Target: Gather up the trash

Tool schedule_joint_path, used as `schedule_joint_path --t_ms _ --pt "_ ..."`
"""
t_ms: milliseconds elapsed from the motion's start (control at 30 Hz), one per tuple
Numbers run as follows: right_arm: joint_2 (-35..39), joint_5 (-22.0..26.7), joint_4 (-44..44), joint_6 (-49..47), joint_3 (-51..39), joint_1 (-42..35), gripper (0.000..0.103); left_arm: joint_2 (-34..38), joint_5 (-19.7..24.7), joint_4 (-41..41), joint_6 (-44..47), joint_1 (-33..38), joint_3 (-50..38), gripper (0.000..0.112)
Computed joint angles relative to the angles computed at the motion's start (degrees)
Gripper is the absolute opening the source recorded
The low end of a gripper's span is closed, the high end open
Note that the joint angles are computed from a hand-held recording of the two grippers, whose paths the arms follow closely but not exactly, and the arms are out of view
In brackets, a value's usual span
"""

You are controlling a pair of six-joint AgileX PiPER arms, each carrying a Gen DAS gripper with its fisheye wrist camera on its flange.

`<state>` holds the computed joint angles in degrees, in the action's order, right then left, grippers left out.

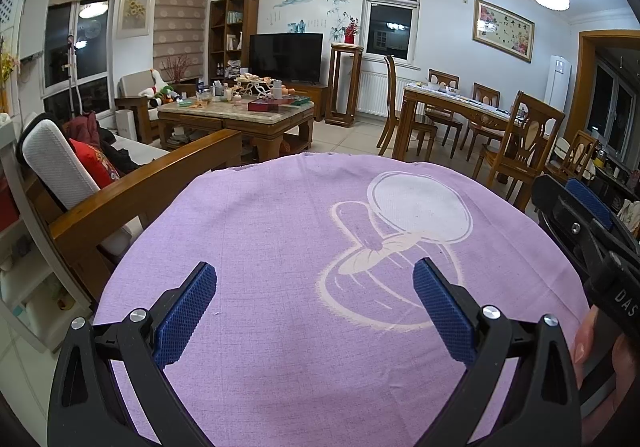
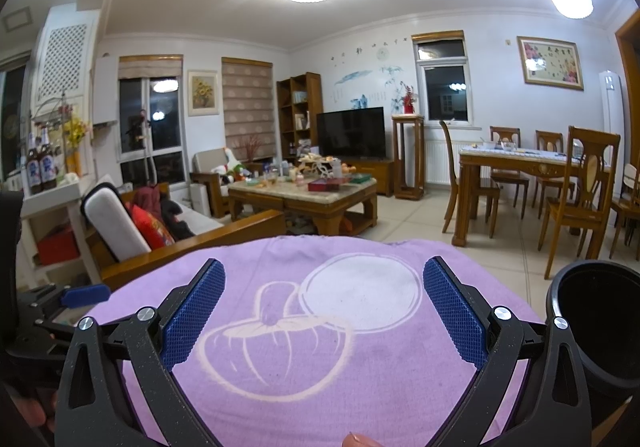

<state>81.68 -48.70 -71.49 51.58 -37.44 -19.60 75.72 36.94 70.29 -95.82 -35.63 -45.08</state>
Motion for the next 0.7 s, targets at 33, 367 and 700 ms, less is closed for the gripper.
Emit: schedule_joint_path --t_ms 33,367,700 --pt "-0.06 0.19 0.04 0.14 -0.10 0.19 0.098 -0.03 -0.10 0.03 0.05 0.08 0.04 0.098" --pt "-0.28 0.46 -0.01 0.36 -0.10 0.37 0.098 -0.23 -0.19 -0.12 0.64 0.22 0.06 0.098" --pt "-0.17 0.48 -0.26 0.66 -0.36 0.31 0.098 -1.78 0.14 2.59 -1.13 0.09 1.58 0.098"
